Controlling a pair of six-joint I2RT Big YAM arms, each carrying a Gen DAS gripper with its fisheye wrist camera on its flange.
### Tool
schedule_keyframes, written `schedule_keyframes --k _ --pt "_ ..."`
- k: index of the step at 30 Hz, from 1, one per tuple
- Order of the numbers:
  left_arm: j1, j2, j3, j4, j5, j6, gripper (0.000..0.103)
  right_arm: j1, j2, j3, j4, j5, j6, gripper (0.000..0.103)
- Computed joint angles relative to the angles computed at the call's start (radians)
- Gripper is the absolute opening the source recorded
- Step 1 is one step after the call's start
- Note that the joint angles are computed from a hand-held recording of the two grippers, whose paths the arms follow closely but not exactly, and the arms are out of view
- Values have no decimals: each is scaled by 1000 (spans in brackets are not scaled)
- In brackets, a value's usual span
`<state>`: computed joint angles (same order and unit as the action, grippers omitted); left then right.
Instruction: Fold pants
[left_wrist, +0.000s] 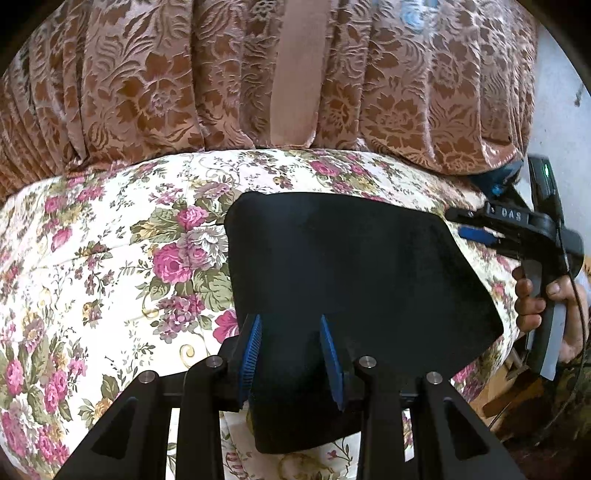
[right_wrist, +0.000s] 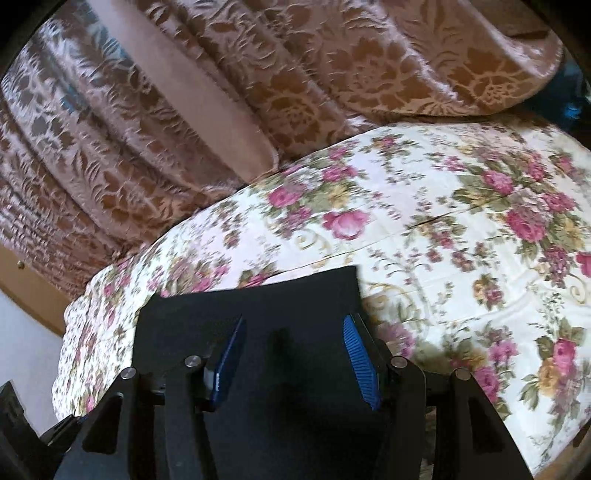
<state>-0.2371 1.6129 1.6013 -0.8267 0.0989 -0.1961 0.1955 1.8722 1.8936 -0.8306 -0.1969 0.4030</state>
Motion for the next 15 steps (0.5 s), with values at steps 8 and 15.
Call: schedule_keyframes --k 8,15 --pt "38 17 13 11 39 -75 37 -44 57 51 -43 -72 48 54" --pt "21 46 0 -4 50 -89 39 -8 112 85 -102 54 -23 24"
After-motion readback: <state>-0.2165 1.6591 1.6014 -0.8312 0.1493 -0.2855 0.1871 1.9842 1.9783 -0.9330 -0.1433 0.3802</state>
